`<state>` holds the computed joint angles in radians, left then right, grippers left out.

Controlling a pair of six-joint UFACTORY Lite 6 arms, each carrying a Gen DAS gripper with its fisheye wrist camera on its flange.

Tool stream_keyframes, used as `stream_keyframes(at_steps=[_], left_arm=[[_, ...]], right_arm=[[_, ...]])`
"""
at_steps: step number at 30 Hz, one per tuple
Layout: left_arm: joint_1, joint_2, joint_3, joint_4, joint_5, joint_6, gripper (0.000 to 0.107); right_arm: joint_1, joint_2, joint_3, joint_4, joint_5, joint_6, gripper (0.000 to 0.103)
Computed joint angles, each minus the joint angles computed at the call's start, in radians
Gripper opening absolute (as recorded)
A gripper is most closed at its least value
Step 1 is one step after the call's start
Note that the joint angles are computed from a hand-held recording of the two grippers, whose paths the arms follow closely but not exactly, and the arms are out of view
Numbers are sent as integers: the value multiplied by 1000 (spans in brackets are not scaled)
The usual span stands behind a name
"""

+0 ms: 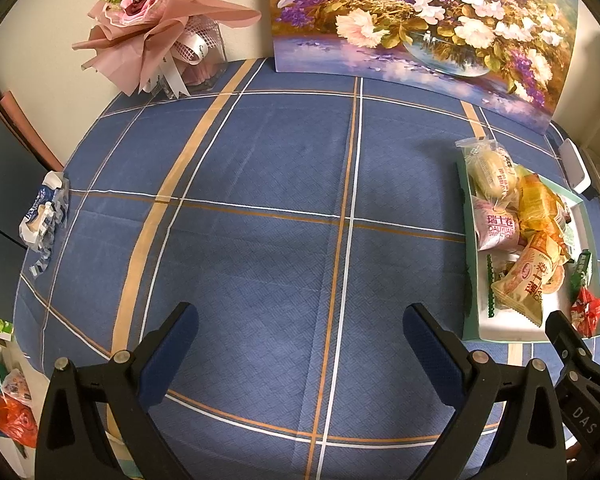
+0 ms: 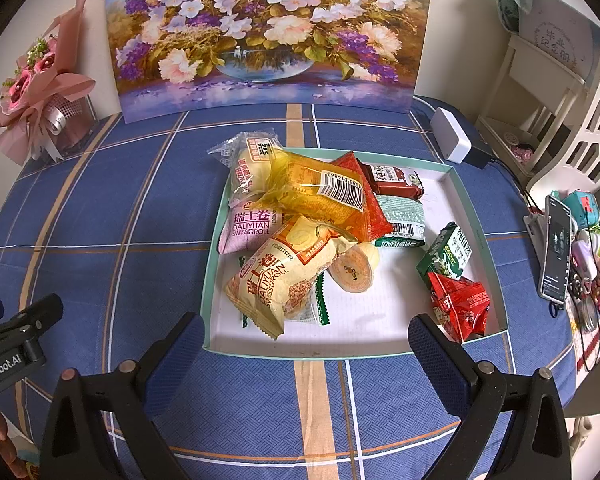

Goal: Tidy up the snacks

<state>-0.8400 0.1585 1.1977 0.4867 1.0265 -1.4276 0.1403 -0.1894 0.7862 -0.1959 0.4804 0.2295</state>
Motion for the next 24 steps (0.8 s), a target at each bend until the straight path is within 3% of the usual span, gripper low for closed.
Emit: stream_keyframes(at_steps=[24], left_arm=[[-32, -2, 17, 59, 43, -60, 102]], right_arm=[[4, 0, -4, -7, -1, 9, 103]])
